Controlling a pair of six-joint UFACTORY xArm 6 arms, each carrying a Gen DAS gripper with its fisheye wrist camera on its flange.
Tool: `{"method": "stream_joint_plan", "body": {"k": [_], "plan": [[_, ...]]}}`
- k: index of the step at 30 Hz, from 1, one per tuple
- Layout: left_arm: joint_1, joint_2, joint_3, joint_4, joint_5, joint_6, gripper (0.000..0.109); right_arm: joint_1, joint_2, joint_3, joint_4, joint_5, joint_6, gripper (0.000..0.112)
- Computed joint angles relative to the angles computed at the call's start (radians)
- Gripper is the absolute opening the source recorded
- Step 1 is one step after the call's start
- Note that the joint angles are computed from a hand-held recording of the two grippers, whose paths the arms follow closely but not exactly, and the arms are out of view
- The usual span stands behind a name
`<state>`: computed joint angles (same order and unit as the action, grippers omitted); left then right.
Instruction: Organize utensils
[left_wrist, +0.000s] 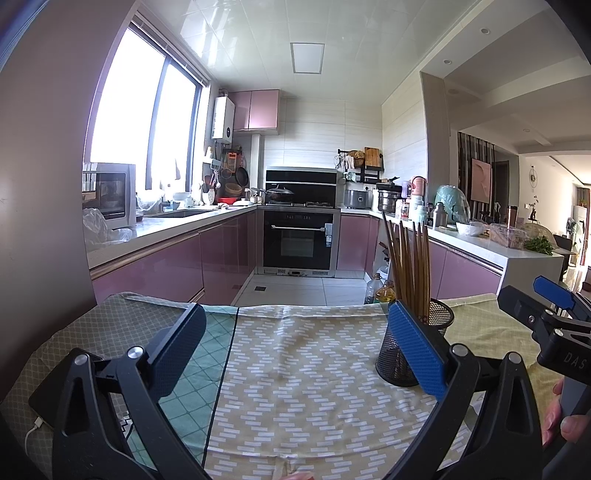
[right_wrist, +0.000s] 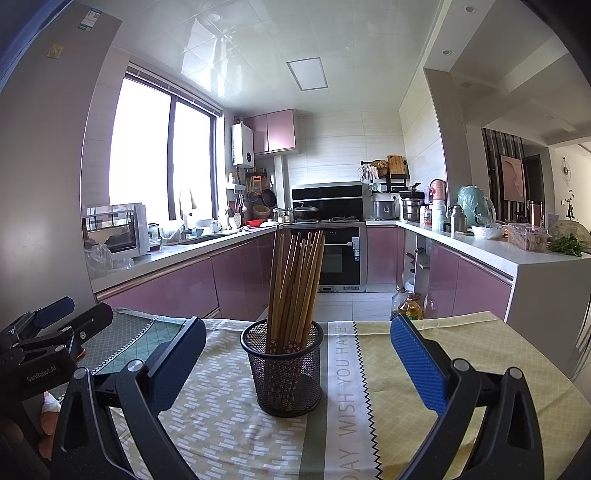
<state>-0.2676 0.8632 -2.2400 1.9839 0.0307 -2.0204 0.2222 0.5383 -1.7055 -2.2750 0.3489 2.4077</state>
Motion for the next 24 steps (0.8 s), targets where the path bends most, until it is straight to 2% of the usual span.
{"method": "stream_joint_plan", "body": {"k": [16, 24], "plan": [[-0.003, -0.013, 0.017, 0.036, 0.002, -0.034, 0.097, 0.002, -0.006, 0.008, -0.003, 0.006, 0.007, 0.097], [-0.003, -0.010, 0.014, 0.014, 0.004, -0.010, 0.097, 0.002, -0.004, 0.006, -0.005, 0.006, 0.009, 0.097]]}}
